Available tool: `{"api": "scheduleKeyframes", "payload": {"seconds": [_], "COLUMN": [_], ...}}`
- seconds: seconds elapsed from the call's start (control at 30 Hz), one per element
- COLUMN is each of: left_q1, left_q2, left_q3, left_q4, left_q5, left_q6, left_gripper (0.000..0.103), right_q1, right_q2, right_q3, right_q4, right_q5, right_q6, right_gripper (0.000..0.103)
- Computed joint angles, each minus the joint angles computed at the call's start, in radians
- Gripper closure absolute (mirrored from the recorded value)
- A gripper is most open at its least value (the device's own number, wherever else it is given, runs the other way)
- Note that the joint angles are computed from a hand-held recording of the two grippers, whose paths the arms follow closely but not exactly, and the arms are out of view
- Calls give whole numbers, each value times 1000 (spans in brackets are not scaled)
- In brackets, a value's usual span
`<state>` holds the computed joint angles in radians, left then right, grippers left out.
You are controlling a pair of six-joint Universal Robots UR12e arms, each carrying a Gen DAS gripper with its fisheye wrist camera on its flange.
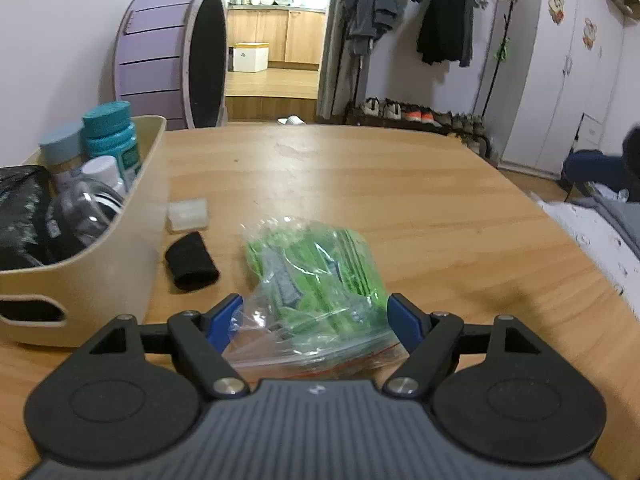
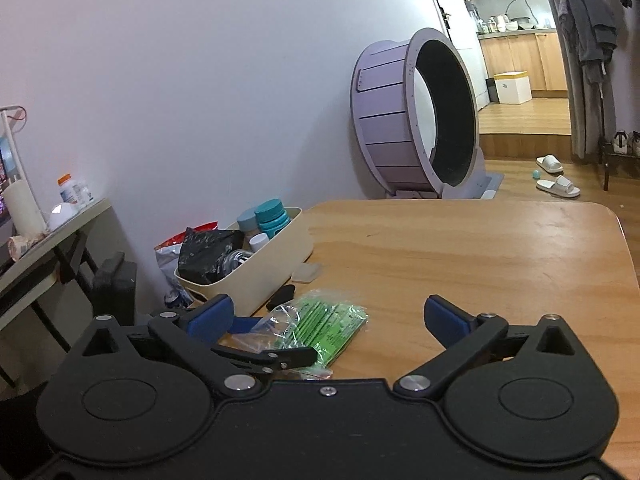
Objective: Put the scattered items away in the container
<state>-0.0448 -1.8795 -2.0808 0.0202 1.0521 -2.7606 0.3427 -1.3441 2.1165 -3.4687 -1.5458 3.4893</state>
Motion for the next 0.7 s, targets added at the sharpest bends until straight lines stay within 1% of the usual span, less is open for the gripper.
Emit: {"api": "scheduleKeyframes", "payload": {"seconds": [0.03,0.07,0.1,0.17,0.2,0.27,0.33,0.47,0.57,0.7], "left_q1": [-2,-3,-1,2,3,6,6,9,15,30], "left_q2": [-3,-5,-6,-5,-5,-6,-10,-13,-12,-5], "left_q3": [-6,-13,-20,-30,-32,-39,-41,-49,-55,-57], "left_q4": [21,43,58,75,84,106,130,178,211,245], "left_q5": [4,1,-8,-26,-35,-50,-60,-78,-92,-120], "left_q6": [9,19,27,46,48,45,36,21,12,-22], "left_gripper": [25,30,32,46,51,65,75,84,86,88], "right_q1": [0,0,-1,-3,-3,-3,-6,-9,-9,-11], "right_q2": [0,0,0,0,-1,-1,-3,-5,-4,-1], "right_q3": [1,3,3,5,6,8,10,13,12,12], "right_q4": [-3,-7,-10,-16,-18,-23,-28,-37,-44,-59], "right_q5": [1,2,3,6,7,8,13,22,24,32], "right_q6": [0,0,2,5,6,7,9,9,13,21], "right_gripper": [0,0,0,0,0,0,0,0,0,0]}}
